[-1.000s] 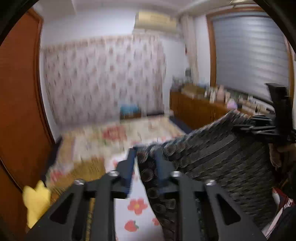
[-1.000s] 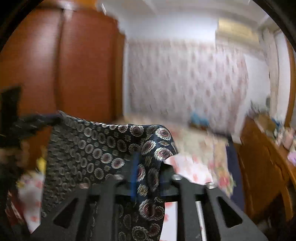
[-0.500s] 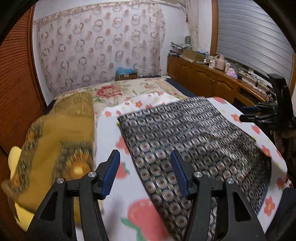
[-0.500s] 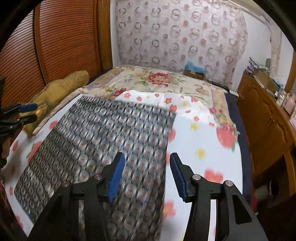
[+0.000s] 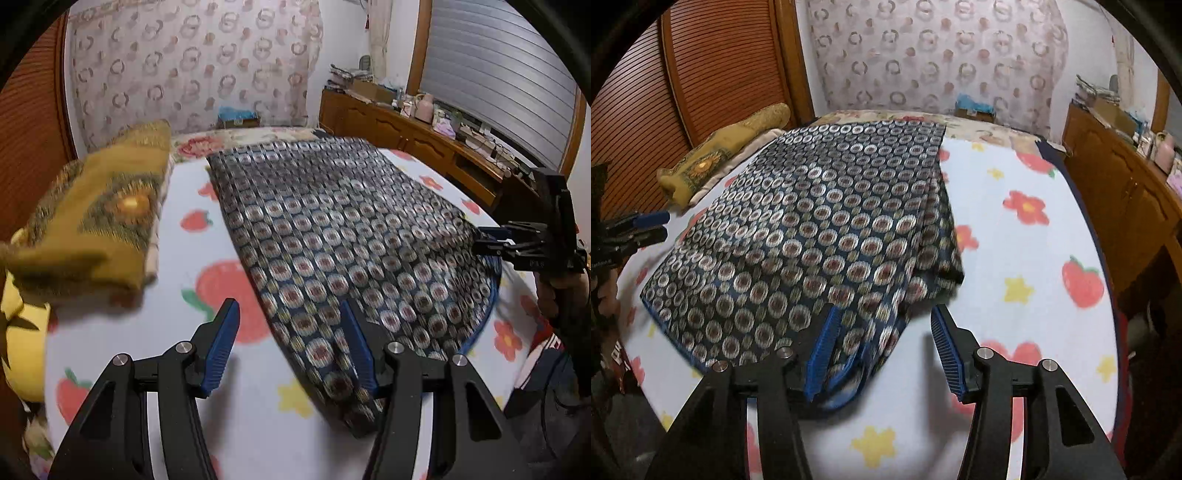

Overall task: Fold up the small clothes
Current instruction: 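Lower the bundle onto the bed and open both tools, then grasp the blue-piped edge of the navy garment with both tools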

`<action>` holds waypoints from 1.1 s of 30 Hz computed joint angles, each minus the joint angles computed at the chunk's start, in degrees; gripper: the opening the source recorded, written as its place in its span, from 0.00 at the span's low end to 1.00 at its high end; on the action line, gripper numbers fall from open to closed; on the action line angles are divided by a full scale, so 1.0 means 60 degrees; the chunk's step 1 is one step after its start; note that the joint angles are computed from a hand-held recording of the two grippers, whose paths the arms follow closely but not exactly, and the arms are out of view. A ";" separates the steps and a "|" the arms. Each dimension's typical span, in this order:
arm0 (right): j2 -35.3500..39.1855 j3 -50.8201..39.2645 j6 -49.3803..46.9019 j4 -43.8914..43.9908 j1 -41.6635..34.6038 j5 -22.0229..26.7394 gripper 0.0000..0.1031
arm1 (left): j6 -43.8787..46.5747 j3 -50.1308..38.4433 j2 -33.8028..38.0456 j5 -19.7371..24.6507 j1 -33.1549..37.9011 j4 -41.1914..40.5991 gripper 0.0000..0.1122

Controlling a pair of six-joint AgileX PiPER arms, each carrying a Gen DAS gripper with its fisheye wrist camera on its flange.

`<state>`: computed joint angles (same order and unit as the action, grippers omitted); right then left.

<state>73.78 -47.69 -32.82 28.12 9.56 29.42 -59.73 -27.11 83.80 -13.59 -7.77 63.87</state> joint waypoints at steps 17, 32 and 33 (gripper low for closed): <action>-0.0197 0.1177 -0.1678 0.1234 -0.0148 -0.0740 0.47 | 0.1607 0.0582 0.0133 0.0175 -0.0399 -0.1996 0.59; -0.0293 0.1948 -0.1201 0.1171 0.0752 -0.2035 0.25 | 0.0394 0.1193 -0.0202 -0.0533 -0.0192 -0.0621 0.48; -0.0313 0.1966 -0.1372 0.1371 0.0701 -0.1988 0.24 | 0.0033 0.1210 -0.0218 -0.0684 -0.0069 -0.0203 0.44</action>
<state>71.90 -35.90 -41.06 36.35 13.77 17.49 -59.52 -19.85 82.50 -17.70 -8.18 62.66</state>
